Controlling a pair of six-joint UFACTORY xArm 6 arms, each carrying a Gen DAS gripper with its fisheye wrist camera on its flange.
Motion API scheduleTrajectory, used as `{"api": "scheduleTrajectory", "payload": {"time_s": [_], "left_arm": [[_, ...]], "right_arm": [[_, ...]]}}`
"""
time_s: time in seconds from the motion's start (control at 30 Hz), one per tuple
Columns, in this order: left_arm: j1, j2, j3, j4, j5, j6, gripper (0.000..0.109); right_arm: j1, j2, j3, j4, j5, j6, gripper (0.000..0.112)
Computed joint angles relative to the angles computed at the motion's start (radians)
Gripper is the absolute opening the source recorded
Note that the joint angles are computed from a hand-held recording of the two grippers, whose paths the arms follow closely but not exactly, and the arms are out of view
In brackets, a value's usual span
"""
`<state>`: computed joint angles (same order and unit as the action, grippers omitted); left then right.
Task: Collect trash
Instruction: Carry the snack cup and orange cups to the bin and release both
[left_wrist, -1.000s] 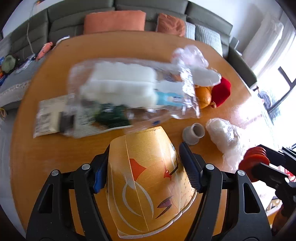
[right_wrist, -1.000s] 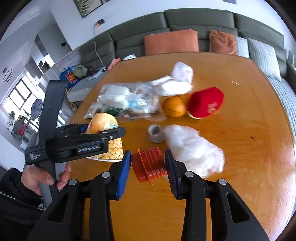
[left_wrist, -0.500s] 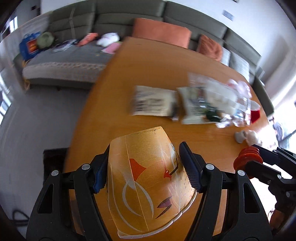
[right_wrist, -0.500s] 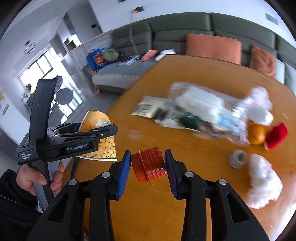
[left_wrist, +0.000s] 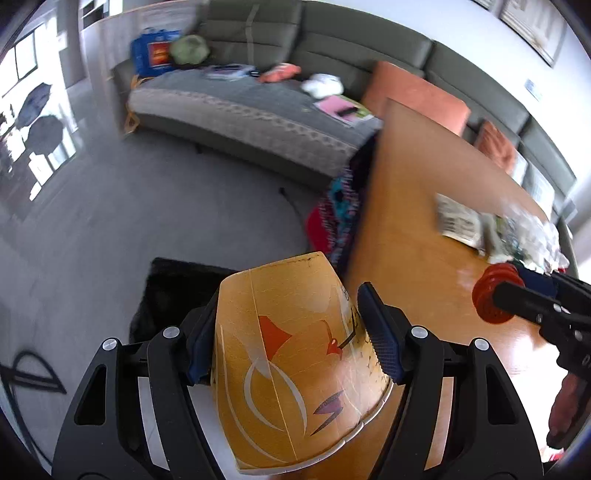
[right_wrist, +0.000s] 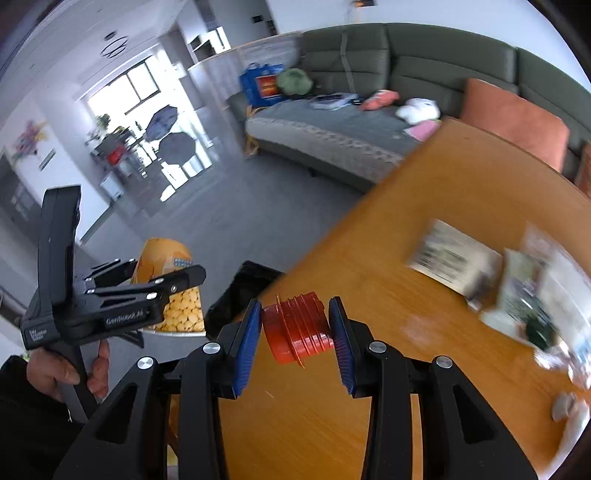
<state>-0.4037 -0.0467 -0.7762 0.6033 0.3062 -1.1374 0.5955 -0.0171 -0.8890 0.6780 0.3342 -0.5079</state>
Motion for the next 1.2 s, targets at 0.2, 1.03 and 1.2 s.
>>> {"api": "scheduleTrajectory", "payload": {"time_s": [0.2, 1.03, 1.2], "left_arm": [[0.101, -0.128, 0.149, 0.057, -0.001, -0.082, 0.068], [0.373, -0.230, 0.298, 0.067, 0.041, -0.147, 0.098], [0.359, -0.227, 0.295, 0.059, 0.034, -0.138, 0.098]], "right_arm": [[0.073, 0.158, -0.188, -0.029, 0.053, 0.012, 0.039], [0.203, 0.654, -0.877, -0.288, 0.190, 0.270, 0.078], [0.192, 0.596, -0.800, -0.191, 0.194, 0.215, 0.082]]}}
